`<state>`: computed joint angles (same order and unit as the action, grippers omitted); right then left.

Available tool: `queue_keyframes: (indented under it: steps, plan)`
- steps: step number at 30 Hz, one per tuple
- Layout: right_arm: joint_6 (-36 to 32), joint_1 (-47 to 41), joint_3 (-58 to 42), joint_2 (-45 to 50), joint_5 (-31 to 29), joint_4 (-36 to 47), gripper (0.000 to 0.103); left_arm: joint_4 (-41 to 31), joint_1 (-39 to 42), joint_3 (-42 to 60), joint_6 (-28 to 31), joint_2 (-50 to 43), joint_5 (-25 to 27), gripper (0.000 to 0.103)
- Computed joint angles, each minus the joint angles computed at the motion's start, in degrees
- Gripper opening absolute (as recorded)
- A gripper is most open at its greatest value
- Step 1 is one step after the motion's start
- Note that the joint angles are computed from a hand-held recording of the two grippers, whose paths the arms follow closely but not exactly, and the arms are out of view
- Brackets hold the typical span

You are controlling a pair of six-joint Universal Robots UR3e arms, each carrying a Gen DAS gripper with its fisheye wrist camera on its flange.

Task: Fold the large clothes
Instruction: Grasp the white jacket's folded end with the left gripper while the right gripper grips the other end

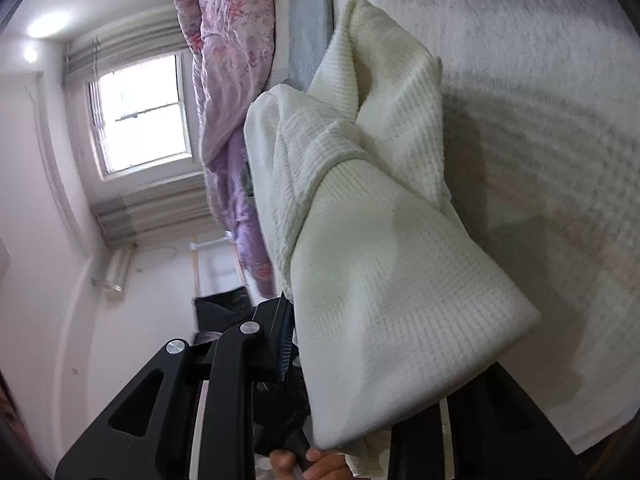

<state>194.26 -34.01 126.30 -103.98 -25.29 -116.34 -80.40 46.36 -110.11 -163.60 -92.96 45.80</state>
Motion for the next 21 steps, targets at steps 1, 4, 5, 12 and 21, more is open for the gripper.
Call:
queue_keyframes:
  steps: [1,4,5,12,21]
  plan:
    - [0.31,1.39,-2.58,1.11,-3.05,-0.24,0.024,2.1,-1.2,-0.08,-1.45,0.3,1.11,0.059]
    - [-0.65,6.34,-11.06,3.86,-12.16,-0.58,0.024,2.25,-3.21,1.75,-1.45,2.48,3.52,0.034]
    - [-1.59,7.7,-13.84,4.24,-14.77,-0.06,0.023,1.17,-3.0,2.28,-1.29,3.38,3.25,0.033]
    - [-7.64,13.0,-30.42,5.06,-22.31,3.87,0.022,-0.8,-6.46,9.58,-4.06,9.84,1.62,0.029]
    - [-17.05,4.31,-50.26,1.85,-11.71,21.96,0.022,-19.5,-5.2,24.18,-0.32,16.43,-7.68,0.029]
